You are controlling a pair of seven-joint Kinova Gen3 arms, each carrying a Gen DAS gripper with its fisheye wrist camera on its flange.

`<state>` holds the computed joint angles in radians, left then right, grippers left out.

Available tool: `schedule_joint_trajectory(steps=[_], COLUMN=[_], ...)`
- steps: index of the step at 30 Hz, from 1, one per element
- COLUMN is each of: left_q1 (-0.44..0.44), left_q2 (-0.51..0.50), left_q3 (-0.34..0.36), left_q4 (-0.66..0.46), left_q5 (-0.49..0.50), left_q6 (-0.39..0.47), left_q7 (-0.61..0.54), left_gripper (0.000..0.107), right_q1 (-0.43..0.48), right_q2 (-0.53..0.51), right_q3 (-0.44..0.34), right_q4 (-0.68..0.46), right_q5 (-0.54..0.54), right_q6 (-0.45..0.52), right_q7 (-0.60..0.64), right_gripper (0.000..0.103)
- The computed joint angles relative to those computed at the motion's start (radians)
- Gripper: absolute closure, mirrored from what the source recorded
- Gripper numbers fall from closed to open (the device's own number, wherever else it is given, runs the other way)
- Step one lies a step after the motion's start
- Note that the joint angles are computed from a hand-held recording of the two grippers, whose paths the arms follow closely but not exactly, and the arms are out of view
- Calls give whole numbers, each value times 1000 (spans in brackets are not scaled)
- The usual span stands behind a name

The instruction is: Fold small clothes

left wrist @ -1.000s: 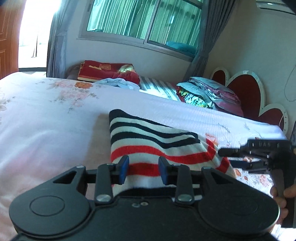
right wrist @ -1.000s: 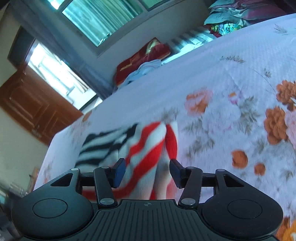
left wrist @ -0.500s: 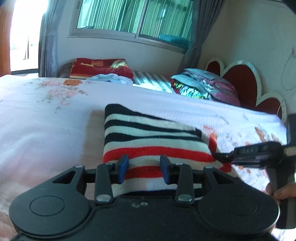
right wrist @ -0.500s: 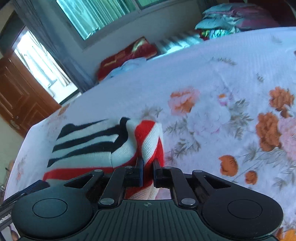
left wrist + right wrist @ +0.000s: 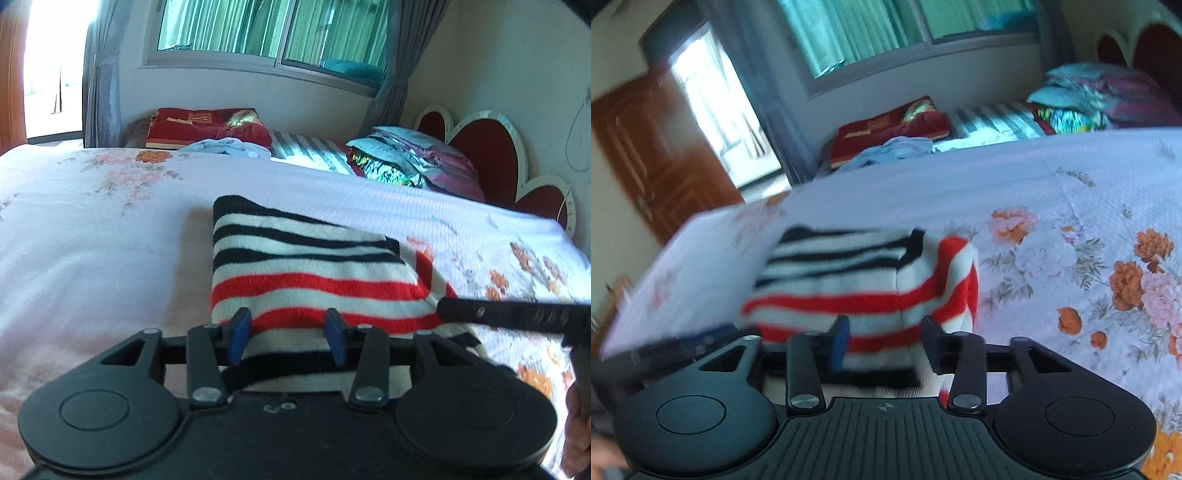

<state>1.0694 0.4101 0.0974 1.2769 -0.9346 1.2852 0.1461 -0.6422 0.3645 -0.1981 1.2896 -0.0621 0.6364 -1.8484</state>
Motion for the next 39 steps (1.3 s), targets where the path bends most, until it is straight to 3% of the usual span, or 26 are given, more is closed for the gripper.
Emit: schedule_joint_trajectory(steps=[4,9,16,20,28,31,33,39], left_q1=[0,7,41,54,83,66,74,64], left_q2=[18,19,-7,-16,-18,-18,-37,-3], left_q3=[3,-2,10,22,39,60,34,57], left_q4=[-30,-65,-47,-10,22,56,83,1], left_q5=[16,52,70,63,48,49,68,85], left_q6=[21,50,70,60,64,42,3,91], left_q7=[-50,-54,-21,25,96,92,132,59], left_gripper=[58,54,47,43,41,37,36,29], right_q1=[-128,-39,-120,-135,-149,-116,-127,-124], right_q2=[25,29,-122,-147,-153,-154,-146,-142], right_q3=[109,41,80,60,42,19,24,20], right_q4=[5,16,183,227,251,286,268,252], right_q5=[146,118,274,355,402,379,390,390], right_q6=[29,45,-48,-12,36,4,25,49], right_q7=[-90,-136,-277,-349,-450,-472,-475,-474], right_gripper=[60,60,60,61,60,58,57,52])
